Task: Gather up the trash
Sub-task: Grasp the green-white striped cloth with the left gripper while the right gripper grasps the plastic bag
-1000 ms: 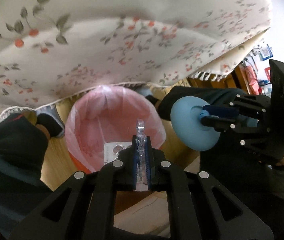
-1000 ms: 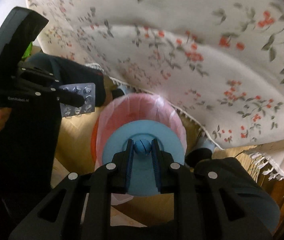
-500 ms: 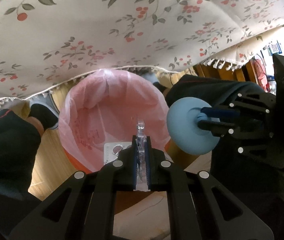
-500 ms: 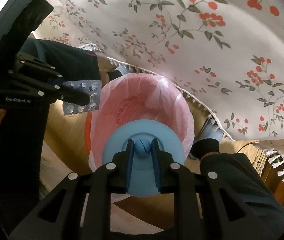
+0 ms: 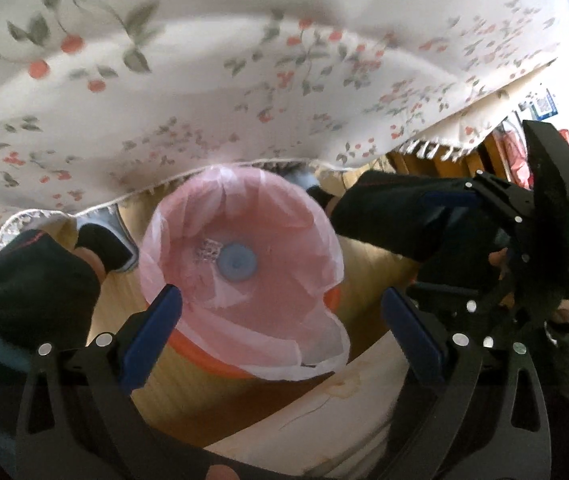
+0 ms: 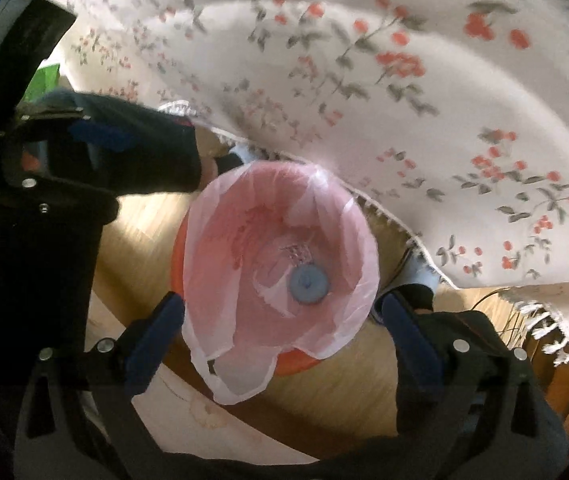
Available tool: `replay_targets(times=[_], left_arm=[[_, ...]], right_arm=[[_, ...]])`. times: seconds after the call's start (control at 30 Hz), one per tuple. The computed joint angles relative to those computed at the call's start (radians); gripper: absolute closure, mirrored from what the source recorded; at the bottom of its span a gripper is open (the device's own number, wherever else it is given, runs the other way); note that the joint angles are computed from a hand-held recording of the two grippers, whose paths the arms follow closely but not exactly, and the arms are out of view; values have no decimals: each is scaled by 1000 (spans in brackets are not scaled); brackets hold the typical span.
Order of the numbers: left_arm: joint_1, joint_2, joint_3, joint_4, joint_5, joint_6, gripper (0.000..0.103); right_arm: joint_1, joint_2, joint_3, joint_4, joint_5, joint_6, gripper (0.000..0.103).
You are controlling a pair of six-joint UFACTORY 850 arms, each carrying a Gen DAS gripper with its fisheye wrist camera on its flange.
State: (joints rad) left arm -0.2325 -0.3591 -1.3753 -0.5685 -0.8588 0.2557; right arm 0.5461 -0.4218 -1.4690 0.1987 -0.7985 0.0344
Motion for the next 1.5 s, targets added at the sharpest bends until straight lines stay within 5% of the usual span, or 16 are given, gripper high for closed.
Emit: replay_targets(times=[0.67, 1.0, 1.5], left_arm=[[26, 205, -134, 144, 149, -75, 6], [25, 179, -268, 349, 222, -212, 6], [34, 36, -472, 607, 203, -398, 6]], right_arm=[[-7, 158, -142, -191, 66, 166, 5], [-12, 172, -250, -436, 116, 380, 5], [-72, 72, -466, -496, 117, 391, 5]])
